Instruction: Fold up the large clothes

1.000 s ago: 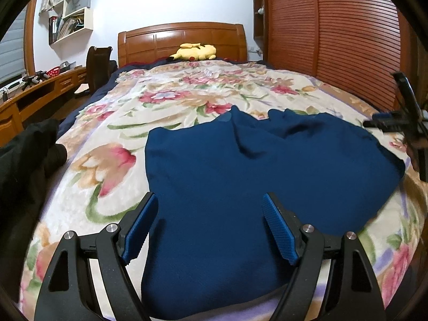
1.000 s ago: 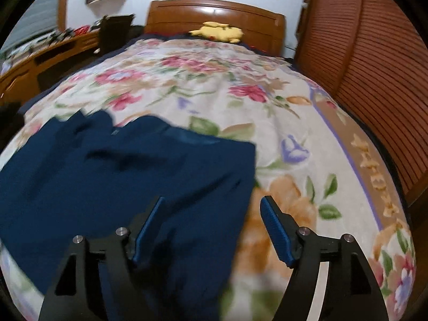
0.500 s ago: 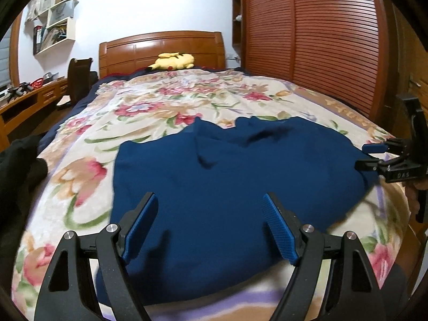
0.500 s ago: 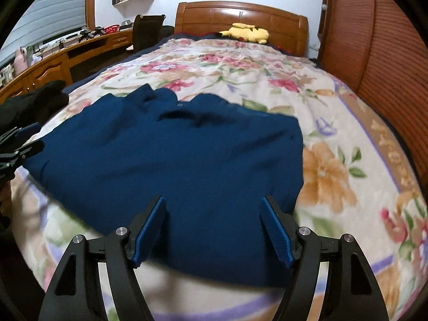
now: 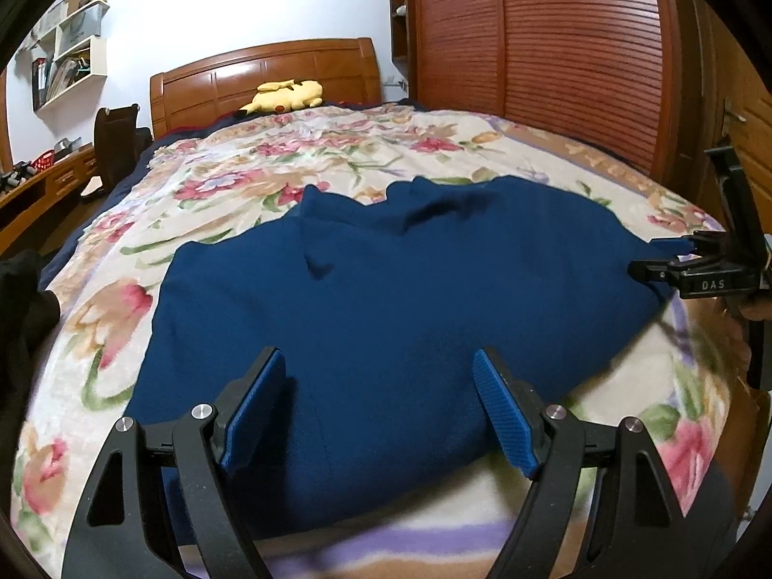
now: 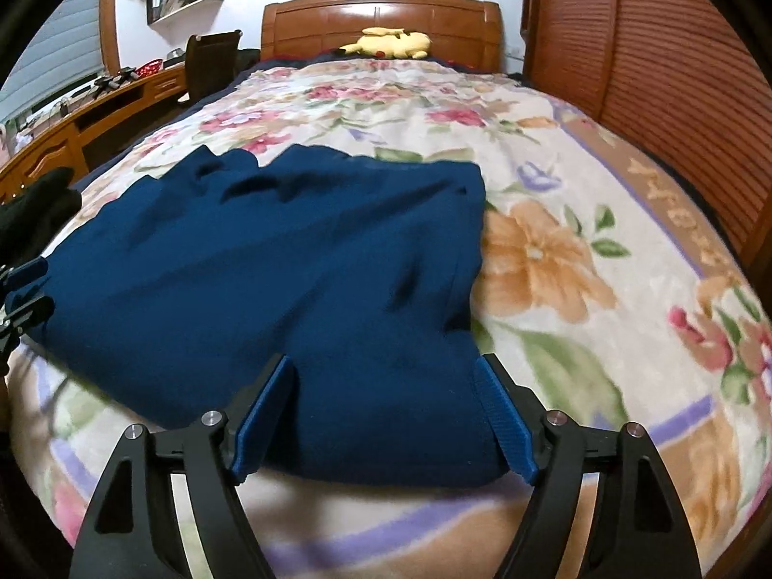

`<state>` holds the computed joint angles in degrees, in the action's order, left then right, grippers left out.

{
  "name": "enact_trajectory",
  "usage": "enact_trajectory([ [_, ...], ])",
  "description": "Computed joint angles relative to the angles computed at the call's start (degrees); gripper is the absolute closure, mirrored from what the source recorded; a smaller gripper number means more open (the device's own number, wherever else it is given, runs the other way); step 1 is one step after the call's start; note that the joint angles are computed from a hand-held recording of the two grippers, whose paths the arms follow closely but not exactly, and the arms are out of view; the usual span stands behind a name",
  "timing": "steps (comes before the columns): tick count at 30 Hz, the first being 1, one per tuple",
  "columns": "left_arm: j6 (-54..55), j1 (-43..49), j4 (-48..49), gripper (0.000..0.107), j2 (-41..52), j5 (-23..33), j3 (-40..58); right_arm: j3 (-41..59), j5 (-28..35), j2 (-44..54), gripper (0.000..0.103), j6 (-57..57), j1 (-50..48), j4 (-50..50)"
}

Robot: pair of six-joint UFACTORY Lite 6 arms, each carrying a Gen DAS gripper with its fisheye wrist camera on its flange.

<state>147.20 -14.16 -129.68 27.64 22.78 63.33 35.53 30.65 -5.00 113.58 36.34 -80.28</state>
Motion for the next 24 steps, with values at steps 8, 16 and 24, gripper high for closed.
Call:
enact_trajectory([
  [8, -0.32, -0.78, 0.60, 0.026, 2.06, -1.99, 1.60, -0.09, -1.74, 2.73, 0.016, 7.15, -0.84, -5.66],
  [16, 1.33, -1.46, -1.03, 0.026, 2.67, -2.90, 2.10, -4.19, -8.08, 0.43, 0.016, 16.57, -4.43, -14.82],
  [24, 1.26, -1.34, -0.88, 0.026, 2.64, -2.75, 2.03, -3.89, -13.50, 1.47, 0.021, 20.62, -8.29, -21.06],
])
